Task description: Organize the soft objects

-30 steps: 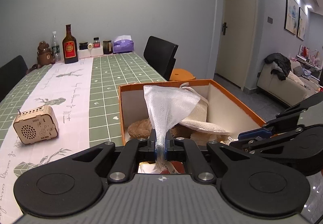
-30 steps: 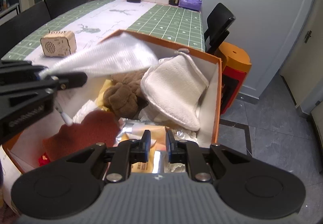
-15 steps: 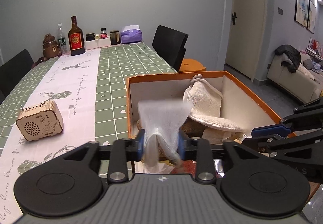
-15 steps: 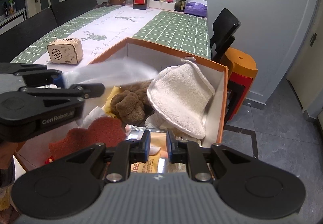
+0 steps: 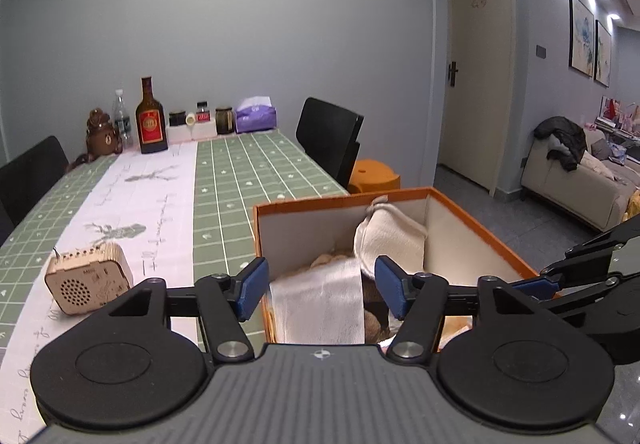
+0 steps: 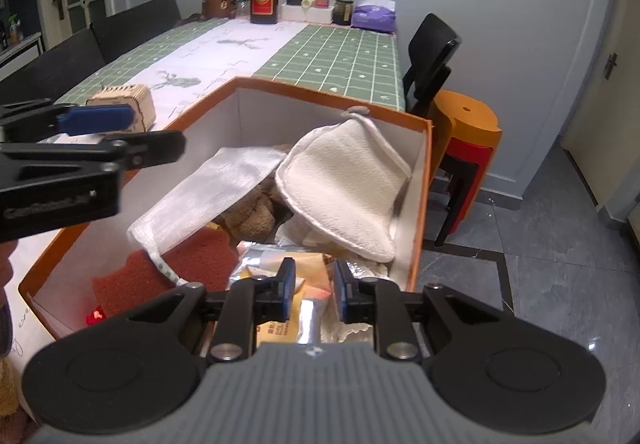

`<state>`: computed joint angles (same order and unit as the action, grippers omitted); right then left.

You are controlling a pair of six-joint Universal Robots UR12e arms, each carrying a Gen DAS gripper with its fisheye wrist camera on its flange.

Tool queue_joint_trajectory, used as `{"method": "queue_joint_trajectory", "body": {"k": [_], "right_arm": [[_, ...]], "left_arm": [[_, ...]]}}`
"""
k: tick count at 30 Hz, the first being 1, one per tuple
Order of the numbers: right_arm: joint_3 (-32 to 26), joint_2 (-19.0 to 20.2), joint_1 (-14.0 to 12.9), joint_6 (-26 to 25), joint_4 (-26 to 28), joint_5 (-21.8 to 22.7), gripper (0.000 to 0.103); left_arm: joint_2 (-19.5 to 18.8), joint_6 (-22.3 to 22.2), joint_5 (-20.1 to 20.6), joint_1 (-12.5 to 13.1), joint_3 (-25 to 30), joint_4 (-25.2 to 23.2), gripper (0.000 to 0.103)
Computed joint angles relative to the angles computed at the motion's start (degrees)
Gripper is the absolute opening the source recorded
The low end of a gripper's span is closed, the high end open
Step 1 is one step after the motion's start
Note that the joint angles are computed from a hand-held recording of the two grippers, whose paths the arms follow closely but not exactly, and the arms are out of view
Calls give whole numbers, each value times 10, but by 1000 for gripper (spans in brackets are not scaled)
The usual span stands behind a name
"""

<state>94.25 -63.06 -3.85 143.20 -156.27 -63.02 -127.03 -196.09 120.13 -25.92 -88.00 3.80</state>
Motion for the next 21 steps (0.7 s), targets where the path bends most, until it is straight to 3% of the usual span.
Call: {"method": "queue_joint_trajectory", "body": {"k": [2, 4, 8, 10, 13, 16, 21], "right_arm": [[4, -1, -2, 6, -18, 8, 33], [9, -1, -4, 18, -48, 10, 52], [11, -1, -4, 52, -78, 0, 59], [17, -3, -3, 63, -103, -10, 77], [30, -7, 1, 77, -146, -21, 94], [47, -13, 4, 96, -185, -22, 100], [77, -16, 14, 150, -265, -7, 100]], "left_arm": [[1, 4, 2, -1, 0, 8, 76], [1, 9, 13, -3, 0, 16, 77], [4, 20, 28, -7, -5, 35, 81], [8, 18, 28, -7, -10, 42, 82], [15, 17, 20, -6, -19, 51, 82], [16, 24, 26, -7, -27, 77, 84], [16, 35, 67, -14, -42, 124, 88]]}}
